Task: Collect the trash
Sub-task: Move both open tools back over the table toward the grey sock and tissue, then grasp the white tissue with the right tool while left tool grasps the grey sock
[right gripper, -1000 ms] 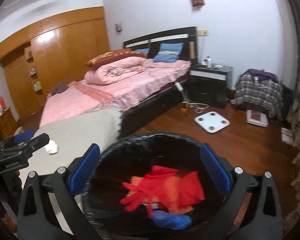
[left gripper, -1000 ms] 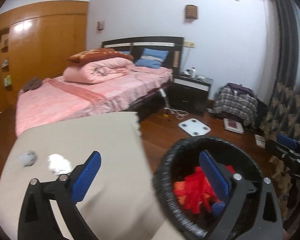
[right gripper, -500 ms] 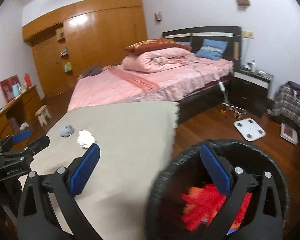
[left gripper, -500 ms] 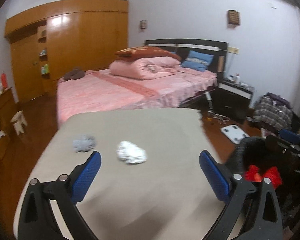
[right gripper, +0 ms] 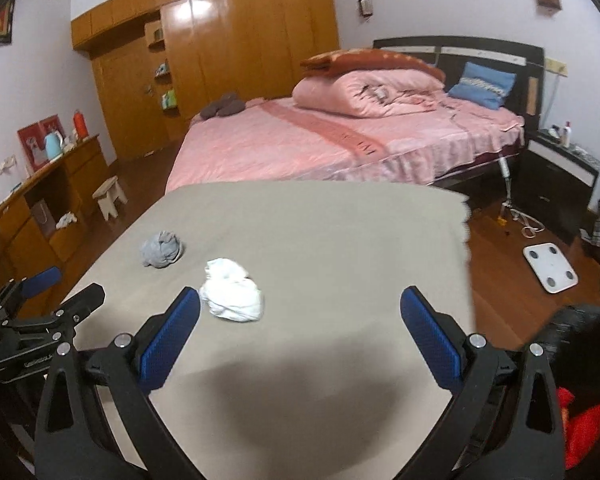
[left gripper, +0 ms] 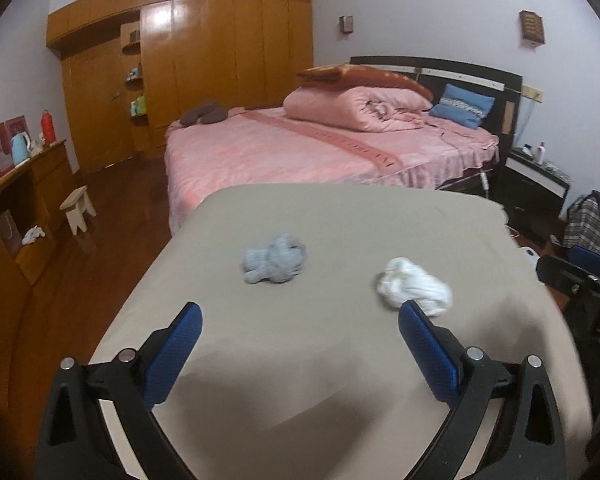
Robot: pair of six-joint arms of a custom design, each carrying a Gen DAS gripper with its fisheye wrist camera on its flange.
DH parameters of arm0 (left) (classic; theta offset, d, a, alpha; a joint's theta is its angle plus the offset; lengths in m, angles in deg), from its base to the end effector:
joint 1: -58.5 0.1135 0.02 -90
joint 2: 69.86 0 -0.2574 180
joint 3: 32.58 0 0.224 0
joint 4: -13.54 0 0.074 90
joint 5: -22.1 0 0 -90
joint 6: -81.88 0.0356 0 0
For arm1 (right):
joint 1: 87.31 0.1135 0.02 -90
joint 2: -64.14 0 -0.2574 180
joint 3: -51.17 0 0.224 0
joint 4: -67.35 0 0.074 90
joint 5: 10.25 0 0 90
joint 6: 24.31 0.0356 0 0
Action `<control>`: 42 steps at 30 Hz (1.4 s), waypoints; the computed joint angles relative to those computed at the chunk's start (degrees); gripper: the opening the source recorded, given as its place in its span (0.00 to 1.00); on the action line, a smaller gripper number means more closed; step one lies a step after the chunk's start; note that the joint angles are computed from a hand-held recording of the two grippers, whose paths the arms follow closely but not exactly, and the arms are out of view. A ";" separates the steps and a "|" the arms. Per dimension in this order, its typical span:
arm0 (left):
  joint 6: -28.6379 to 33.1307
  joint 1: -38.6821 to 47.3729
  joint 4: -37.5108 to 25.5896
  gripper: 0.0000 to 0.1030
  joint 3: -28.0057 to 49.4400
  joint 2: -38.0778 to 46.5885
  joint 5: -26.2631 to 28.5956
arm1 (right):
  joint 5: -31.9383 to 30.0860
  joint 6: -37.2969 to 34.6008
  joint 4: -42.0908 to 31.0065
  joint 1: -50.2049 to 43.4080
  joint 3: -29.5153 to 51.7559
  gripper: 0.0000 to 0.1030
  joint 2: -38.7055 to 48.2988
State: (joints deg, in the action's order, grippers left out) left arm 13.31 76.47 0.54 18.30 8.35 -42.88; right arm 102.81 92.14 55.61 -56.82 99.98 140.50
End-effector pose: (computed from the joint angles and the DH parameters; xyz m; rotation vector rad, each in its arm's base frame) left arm 0.2400 0.0620 0.1939 0.2907 2.1806 -0.1157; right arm 0.2143 0.1100 0.1924 0.1340 2.1905 0.1017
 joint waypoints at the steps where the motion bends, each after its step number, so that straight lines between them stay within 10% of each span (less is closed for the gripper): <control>1: 0.27 0.28 1.09 0.94 0.62 2.01 -0.30 | -0.46 0.11 1.52 0.02 1.47 0.95 3.46; 19: 0.71 4.72 6.85 0.94 9.16 20.11 -1.01 | -6.38 -1.37 2.74 -0.89 21.21 0.93 32.13; 29: 0.55 3.81 5.38 0.94 12.94 23.51 -0.53 | -13.63 -1.44 1.34 -1.99 23.70 0.43 35.10; 42: -4.10 -4.83 -0.18 0.94 25.44 32.54 -4.66 | -12.99 -1.74 2.69 -6.36 21.29 0.42 31.51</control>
State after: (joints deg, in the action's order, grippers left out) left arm 9.21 71.64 0.36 43.74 40.89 -47.54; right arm 89.82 90.40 58.30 -63.18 121.28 172.01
